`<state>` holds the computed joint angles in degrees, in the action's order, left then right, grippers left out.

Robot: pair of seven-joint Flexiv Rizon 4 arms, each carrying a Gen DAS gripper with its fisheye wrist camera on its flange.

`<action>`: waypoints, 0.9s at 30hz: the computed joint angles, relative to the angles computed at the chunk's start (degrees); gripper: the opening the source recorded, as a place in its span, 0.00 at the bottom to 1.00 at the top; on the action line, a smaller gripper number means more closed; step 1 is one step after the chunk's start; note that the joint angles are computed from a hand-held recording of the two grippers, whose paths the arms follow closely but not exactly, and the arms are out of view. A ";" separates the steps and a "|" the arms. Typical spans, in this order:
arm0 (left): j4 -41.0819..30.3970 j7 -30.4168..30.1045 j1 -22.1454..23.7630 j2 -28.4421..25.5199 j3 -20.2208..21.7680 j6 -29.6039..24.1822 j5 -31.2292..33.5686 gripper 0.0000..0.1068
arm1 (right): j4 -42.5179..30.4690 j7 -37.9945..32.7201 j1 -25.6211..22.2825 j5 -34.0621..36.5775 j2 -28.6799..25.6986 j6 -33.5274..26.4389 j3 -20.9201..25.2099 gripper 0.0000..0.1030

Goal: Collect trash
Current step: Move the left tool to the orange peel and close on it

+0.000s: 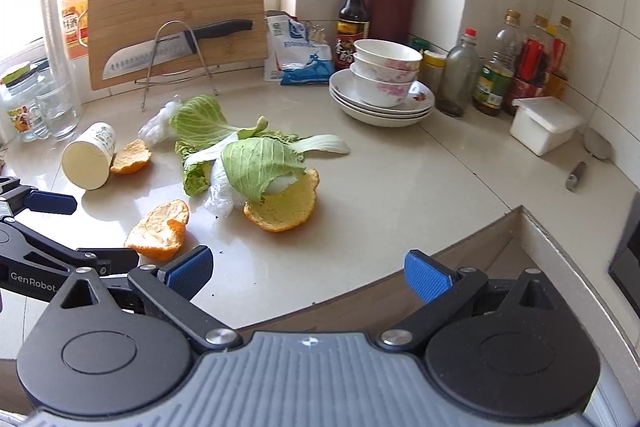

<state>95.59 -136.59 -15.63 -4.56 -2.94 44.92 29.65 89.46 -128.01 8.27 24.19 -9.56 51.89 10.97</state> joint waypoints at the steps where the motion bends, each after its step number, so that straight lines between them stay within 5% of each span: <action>1: -0.39 -1.20 -0.21 -0.34 -0.10 -0.65 0.85 0.96 | -0.98 -2.00 -0.49 1.42 -0.68 -0.92 0.19 1.00; 7: -1.25 -3.88 -0.72 -2.23 0.18 -0.86 1.14 0.96 | -4.28 -6.33 -1.37 2.99 -3.87 -3.85 0.66 1.00; 20: -0.52 5.30 0.84 -6.62 2.29 6.97 -7.09 0.94 | -5.67 -3.55 -0.66 0.83 -7.73 -2.82 1.61 1.00; 27: -0.43 8.00 0.82 -7.37 3.19 8.24 -9.96 0.85 | -7.41 -1.12 -0.10 -1.42 -10.08 -2.69 2.40 1.00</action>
